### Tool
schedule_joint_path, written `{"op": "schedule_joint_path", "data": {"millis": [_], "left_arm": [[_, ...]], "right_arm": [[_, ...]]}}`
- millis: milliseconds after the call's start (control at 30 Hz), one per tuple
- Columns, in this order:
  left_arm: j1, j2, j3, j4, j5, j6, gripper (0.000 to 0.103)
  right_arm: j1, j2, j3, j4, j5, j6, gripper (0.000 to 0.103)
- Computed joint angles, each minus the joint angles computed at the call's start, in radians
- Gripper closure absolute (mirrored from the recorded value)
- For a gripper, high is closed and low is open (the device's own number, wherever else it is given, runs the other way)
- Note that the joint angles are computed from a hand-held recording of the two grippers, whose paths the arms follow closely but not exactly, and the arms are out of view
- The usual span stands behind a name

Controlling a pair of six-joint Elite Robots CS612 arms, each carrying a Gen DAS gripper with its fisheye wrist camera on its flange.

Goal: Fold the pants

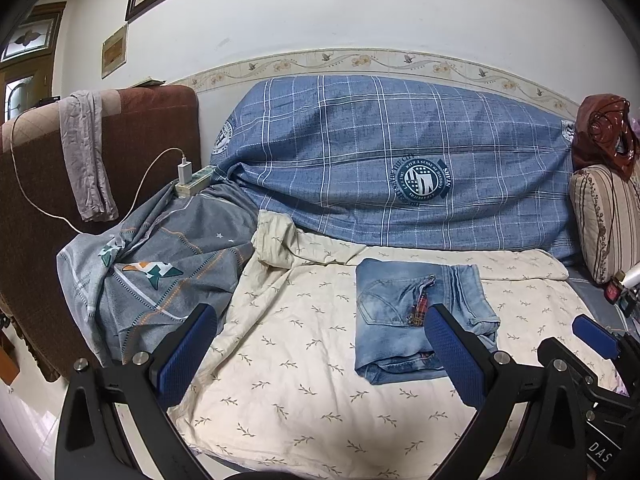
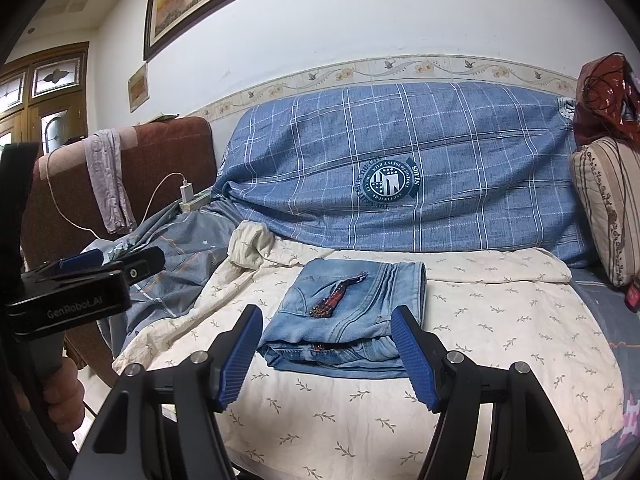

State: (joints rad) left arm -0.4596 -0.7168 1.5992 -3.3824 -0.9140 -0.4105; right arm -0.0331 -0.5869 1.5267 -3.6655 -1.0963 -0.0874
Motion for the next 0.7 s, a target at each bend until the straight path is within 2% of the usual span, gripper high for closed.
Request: {"op": "schedule_joint_path", "data": {"millis": [533,700], "left_arm": [[-0.012,-0.021,0.034,-0.092,0.051,0.041,0.000],[-0.011,-0.025,0.041,-0.110,0.047,0.046,0.000]], "right_arm": [[0.006,-0.015,0.018,-0.067,0.000,0.008,0.033],[0.009,-0.016,0.019,-0.070,-0.005,-0.002,0.033]]}}
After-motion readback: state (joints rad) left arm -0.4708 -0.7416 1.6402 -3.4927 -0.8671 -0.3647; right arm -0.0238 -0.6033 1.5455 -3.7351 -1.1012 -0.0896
